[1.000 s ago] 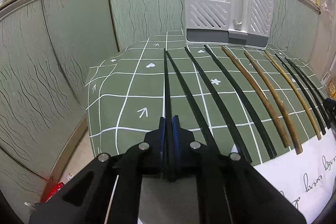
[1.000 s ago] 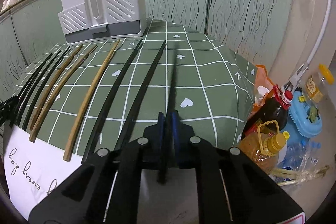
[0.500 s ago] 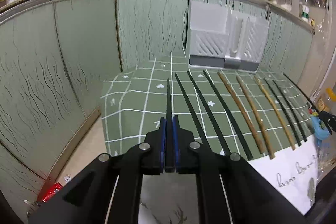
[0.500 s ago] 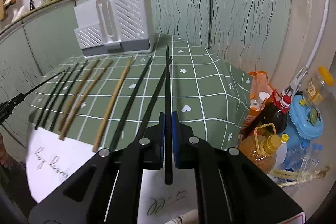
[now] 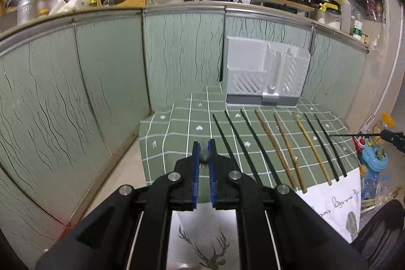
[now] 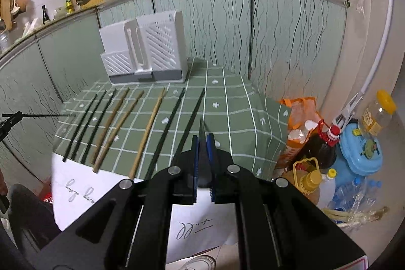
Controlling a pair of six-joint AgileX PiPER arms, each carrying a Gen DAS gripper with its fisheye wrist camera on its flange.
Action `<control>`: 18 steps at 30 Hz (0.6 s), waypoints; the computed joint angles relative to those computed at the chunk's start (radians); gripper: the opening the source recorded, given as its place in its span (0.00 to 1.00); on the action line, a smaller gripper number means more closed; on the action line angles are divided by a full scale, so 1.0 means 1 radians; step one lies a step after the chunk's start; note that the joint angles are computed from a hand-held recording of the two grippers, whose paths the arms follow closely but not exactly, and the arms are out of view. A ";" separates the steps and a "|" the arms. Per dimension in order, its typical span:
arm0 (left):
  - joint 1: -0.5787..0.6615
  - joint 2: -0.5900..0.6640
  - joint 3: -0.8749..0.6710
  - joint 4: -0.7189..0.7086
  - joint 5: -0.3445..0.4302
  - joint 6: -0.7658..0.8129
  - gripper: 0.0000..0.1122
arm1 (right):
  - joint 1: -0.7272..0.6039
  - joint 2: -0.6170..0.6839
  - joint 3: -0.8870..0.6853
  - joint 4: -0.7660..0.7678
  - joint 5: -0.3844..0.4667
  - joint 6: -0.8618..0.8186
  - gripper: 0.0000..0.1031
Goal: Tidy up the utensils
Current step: 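Lift the black chopsticks in both tools toward the white utensil holder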
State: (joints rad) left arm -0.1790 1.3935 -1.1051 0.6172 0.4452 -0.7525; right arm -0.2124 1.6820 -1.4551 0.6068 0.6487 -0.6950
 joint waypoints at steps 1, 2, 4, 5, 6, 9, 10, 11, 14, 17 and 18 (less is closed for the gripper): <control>-0.001 -0.004 -0.013 -0.015 0.012 0.023 0.06 | -0.001 0.004 -0.020 -0.002 0.015 0.008 0.06; 0.000 -0.004 -0.026 -0.033 0.020 0.044 0.06 | -0.003 0.009 -0.038 -0.005 0.029 0.016 0.06; 0.009 -0.003 -0.062 -0.086 0.044 0.108 0.06 | -0.003 0.023 -0.084 -0.017 0.058 0.042 0.06; 0.012 -0.001 -0.074 -0.103 0.051 0.126 0.06 | -0.005 0.031 -0.107 -0.019 0.073 0.051 0.06; 0.018 0.002 -0.093 -0.126 0.062 0.153 0.06 | -0.007 0.041 -0.133 -0.016 0.090 0.057 0.06; 0.032 0.020 -0.143 -0.179 0.085 0.218 0.06 | -0.009 0.080 -0.219 -0.029 0.134 0.089 0.06; 0.038 0.033 -0.162 -0.201 0.090 0.242 0.06 | -0.010 0.090 -0.242 -0.030 0.146 0.097 0.06; 0.041 0.042 -0.178 -0.217 0.095 0.259 0.06 | -0.009 0.106 -0.277 -0.037 0.163 0.112 0.06; 0.043 0.077 -0.232 -0.240 0.116 0.295 0.06 | -0.002 0.144 -0.364 -0.055 0.200 0.141 0.06; 0.057 0.120 -0.292 -0.302 0.135 0.365 0.06 | 0.009 0.192 -0.463 -0.085 0.244 0.177 0.06; 0.058 0.132 -0.310 -0.313 0.142 0.378 0.06 | 0.013 0.208 -0.494 -0.095 0.255 0.187 0.06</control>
